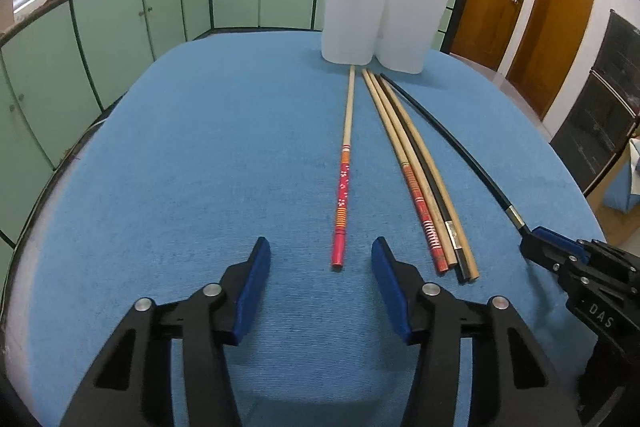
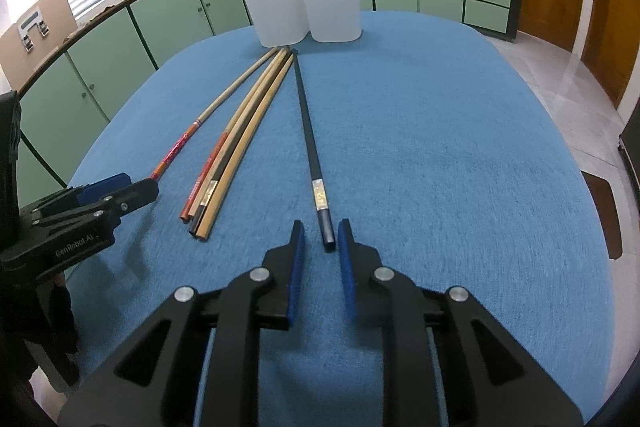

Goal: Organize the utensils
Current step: 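Close the left tool on a red-patterned chopstick while the right tool holds the black chopstick, then lift both chopsticks and insert them upright into the white holder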

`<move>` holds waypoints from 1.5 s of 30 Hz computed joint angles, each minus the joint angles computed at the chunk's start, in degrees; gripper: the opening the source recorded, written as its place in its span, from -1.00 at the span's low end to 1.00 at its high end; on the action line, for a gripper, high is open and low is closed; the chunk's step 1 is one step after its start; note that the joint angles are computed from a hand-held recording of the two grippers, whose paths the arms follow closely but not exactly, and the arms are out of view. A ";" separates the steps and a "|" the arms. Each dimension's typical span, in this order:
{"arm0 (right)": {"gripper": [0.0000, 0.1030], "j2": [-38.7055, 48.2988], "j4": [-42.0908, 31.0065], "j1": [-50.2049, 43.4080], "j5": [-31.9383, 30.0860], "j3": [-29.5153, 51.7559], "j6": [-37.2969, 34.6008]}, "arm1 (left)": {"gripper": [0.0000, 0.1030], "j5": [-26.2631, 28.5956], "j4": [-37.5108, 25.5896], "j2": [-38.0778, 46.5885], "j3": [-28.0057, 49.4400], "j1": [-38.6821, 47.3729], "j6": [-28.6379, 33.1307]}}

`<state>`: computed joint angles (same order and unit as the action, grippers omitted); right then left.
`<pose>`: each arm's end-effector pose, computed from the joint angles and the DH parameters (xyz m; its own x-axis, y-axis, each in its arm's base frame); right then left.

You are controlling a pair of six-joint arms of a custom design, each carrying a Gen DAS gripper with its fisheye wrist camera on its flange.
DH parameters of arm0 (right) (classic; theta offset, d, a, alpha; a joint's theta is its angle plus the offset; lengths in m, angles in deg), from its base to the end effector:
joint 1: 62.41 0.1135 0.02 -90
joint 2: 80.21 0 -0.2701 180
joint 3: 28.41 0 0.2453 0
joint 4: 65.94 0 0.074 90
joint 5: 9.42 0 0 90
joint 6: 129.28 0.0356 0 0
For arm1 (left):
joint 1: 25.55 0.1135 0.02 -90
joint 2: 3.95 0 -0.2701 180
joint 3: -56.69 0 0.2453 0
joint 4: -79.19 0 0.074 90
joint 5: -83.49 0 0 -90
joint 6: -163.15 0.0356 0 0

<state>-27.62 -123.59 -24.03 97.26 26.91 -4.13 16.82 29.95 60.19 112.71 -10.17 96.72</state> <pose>0.1342 0.0932 0.2513 -0.7925 0.0758 -0.6051 -0.0112 0.9903 0.1388 0.1991 0.0401 0.2321 -0.7592 0.1720 -0.6277 0.2902 0.9527 -0.0900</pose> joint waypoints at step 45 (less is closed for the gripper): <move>-0.89 1.35 -11.82 -9.09 -1.96 27.81 -14.70 | -0.89 12.09 -13.14 -3.60 26.86 2.34 0.48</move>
